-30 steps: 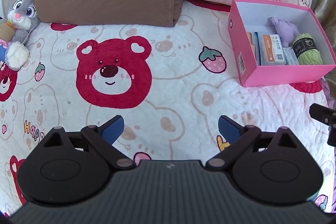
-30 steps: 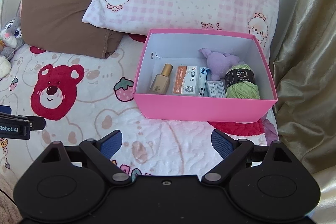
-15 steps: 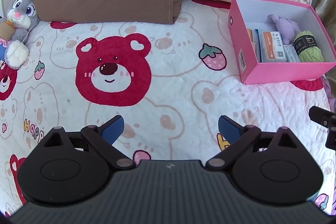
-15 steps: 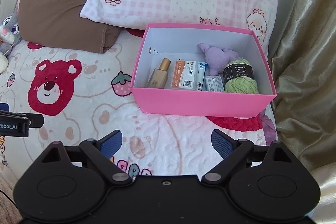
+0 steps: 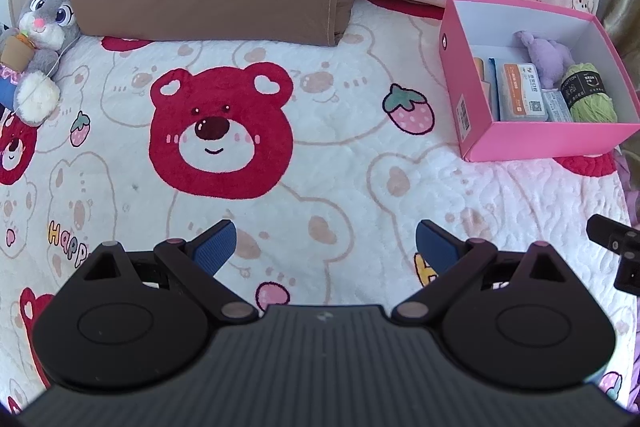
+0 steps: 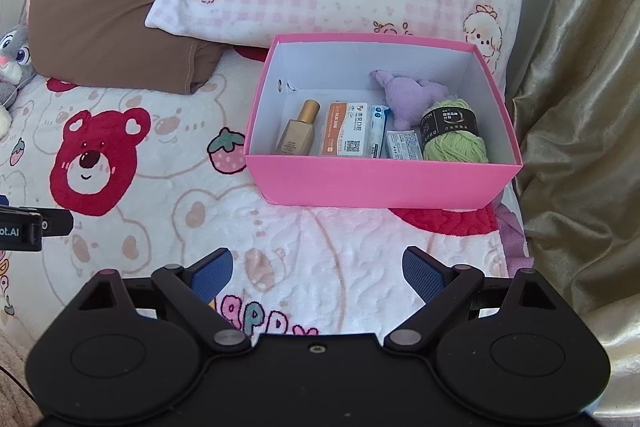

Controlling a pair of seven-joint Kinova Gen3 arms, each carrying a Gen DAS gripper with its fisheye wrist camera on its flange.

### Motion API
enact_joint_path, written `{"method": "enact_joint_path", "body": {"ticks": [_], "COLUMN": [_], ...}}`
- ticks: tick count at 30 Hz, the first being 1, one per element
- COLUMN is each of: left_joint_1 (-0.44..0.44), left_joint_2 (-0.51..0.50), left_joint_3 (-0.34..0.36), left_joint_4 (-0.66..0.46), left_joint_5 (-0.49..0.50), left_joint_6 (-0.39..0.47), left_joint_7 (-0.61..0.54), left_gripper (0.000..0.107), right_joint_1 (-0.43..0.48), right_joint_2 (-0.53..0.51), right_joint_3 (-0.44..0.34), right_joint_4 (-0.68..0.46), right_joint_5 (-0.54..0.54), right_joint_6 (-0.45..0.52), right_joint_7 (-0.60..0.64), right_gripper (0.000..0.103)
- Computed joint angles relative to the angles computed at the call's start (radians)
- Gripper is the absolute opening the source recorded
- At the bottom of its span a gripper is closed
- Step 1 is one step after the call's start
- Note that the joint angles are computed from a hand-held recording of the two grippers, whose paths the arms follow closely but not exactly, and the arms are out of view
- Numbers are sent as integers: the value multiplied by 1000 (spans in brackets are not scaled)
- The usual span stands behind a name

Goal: Organize objects

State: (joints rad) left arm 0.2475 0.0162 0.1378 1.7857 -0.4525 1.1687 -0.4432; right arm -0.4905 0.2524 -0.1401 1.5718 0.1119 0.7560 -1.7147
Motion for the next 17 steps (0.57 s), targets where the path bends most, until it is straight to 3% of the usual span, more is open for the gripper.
{"method": "enact_joint_path", "body": {"ticks": [17], "left_joint_1": [9], "left_joint_2": [5], "left_joint_3": [4], "left_joint_4": [-17], "left_joint_5": [-2], "left_joint_6": [27], "left_joint_7": [3], "left_gripper": [98], "right_joint_1": [7], "right_joint_2": [-13], "right_joint_3": [1], "right_joint_4": [10], "right_joint_5": [6], "right_joint_6": [-15], "right_joint_7": [0], "right_gripper": [94]}}
